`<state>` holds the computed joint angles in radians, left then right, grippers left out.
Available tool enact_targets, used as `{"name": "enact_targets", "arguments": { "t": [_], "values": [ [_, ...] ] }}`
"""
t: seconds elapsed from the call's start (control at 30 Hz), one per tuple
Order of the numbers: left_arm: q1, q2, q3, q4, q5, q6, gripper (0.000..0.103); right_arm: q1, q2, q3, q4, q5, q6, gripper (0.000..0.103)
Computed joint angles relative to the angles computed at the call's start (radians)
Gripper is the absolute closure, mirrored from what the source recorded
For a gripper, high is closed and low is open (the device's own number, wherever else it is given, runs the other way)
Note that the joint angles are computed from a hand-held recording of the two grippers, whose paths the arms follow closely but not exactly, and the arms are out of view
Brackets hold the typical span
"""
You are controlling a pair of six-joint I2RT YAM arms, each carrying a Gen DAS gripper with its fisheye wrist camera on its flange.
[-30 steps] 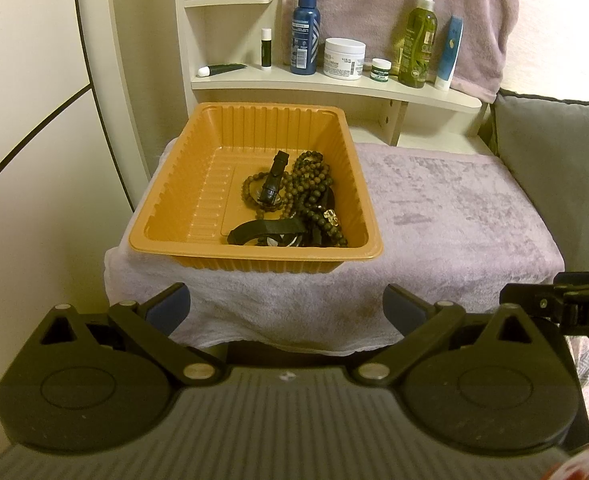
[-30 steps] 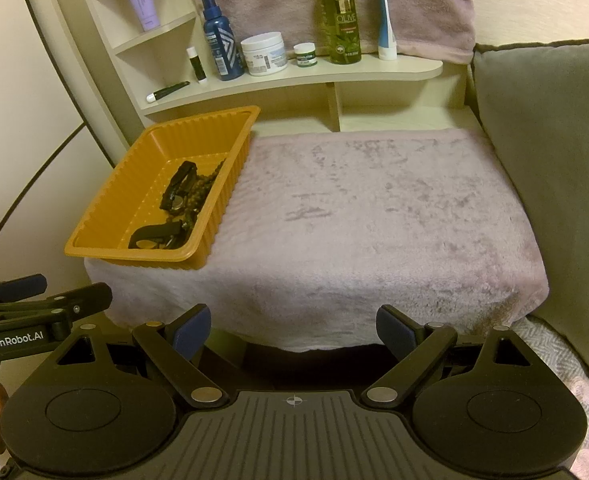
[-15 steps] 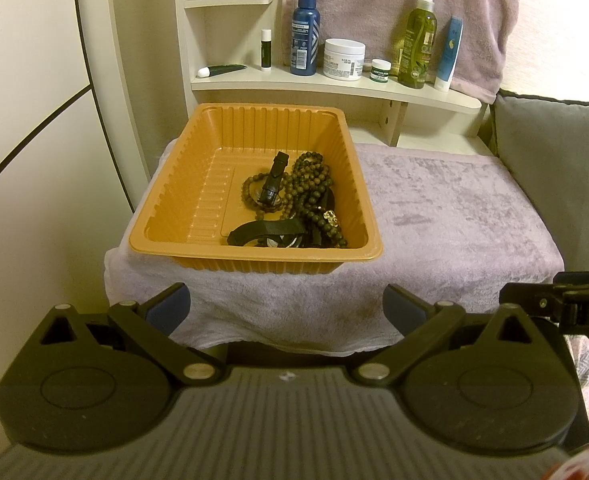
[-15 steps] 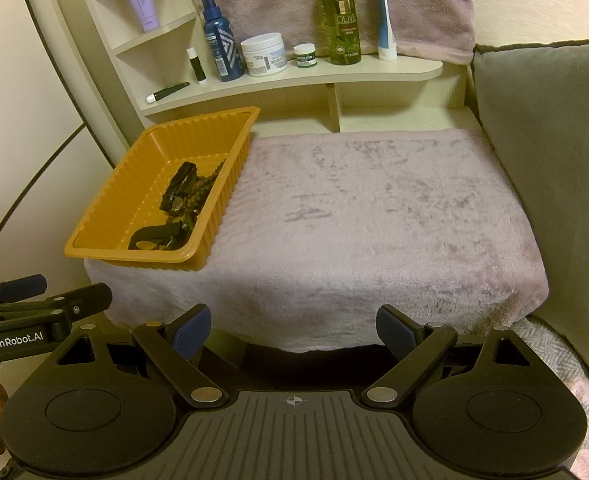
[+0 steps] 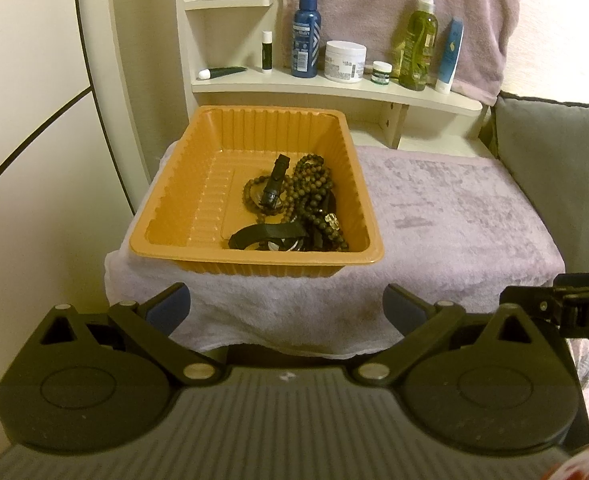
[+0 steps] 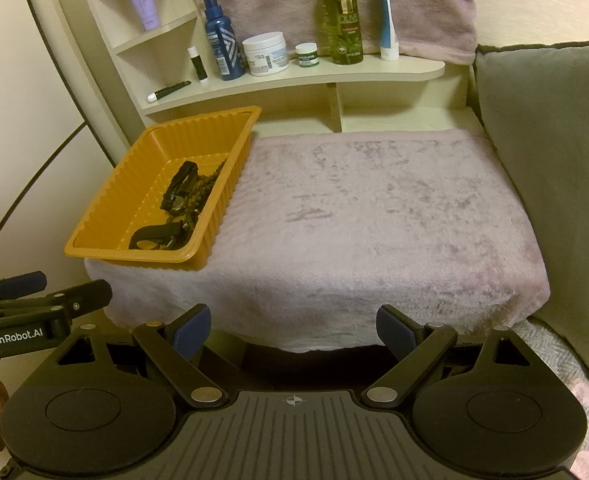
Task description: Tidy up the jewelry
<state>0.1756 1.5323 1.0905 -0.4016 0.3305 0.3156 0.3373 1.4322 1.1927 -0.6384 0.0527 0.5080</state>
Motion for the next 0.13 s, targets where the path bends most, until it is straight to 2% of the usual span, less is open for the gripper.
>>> {"name": "enact_targets", "arguments": {
  "t": [0.13],
  "values": [
    [0.012, 0.004, 0.001, 0.015, 0.015, -0.005, 0.001, 0.001, 0.001, 0.000, 0.000, 0.001, 0.001, 0.014]
  ]
}}
